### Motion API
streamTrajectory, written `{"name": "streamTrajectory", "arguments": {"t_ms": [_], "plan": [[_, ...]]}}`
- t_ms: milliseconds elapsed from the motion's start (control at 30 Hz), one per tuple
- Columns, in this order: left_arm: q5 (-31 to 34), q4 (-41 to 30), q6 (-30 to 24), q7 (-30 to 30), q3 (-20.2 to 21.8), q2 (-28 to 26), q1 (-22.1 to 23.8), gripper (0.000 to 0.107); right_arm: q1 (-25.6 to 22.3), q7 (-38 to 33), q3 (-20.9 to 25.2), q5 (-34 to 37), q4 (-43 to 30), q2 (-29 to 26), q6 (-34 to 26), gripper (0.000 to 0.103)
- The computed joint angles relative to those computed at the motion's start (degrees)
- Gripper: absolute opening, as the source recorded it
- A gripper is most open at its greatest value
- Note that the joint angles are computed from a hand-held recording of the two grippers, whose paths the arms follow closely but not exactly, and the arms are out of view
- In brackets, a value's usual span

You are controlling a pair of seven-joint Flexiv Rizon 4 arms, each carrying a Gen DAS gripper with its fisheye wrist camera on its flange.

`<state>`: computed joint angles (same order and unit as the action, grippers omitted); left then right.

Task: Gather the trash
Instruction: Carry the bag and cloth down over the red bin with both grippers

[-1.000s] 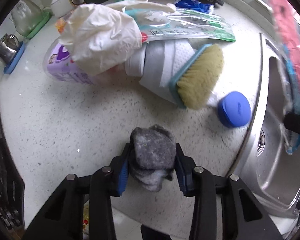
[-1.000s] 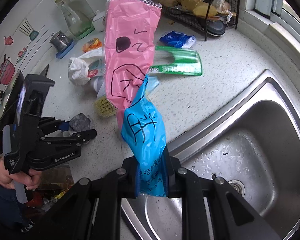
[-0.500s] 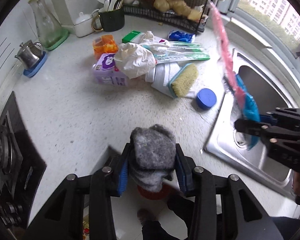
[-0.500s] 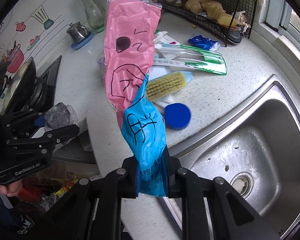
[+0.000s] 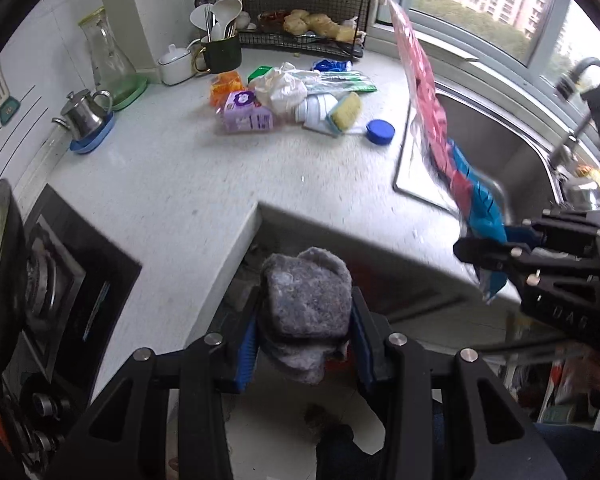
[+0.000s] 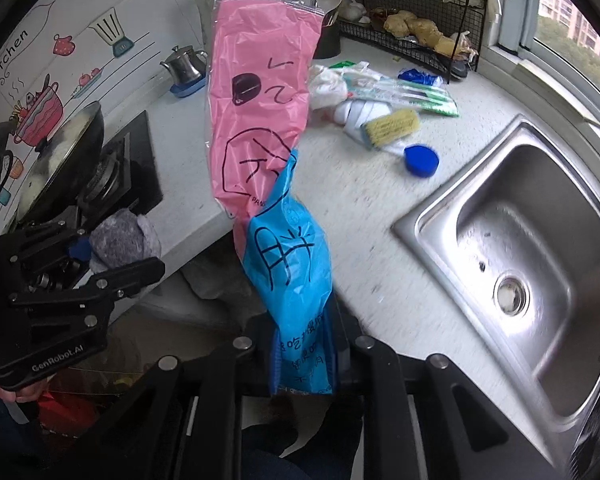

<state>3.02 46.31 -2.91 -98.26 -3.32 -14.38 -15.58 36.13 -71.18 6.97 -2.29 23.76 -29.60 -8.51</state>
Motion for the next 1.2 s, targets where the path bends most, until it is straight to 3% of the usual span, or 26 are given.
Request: {"name": "streamTrajectory", "arguments": {"t_ms": [133,233,500,667,867,1200], "plan": [[-3.01,9.67,3.12,2.02,0.54,7.1,1.45,0.037,2.46,5.15,0.4,-2.47,11.05,6.28,4.4,0.016],[-4.57,14.35,3.21,3.1,0.45,10.92,2.7,0.037,3.49,8.05,1.63,-3.82,14.18,8.19,4.59,0.016],[-8.25,22.45,2.19,2.97,-0.19,15.63,4.72,0.037,3.69,11.39,4.21,-3.1,19.38,10.88,2.85,0.016],[-8.49,31.11,3.95,2.15,-0.54,18.58,4.24,0.038,1.73,11.51,5.85,0.61,26.17,12.81,3.14,0.016],[-9.51,41.71,8.34,-0.45,-1.09,18.96,3.53,0.038,-2.37,9.7,7.02,5.45,37.41,14.44,6.27,0.016],[-6.99,54.15,22.46,-2.41,-1.83,13.28,1.72,0.038,-8.44,3.96,7.24,9.85,56.25,12.54,21.83,0.016]]}}
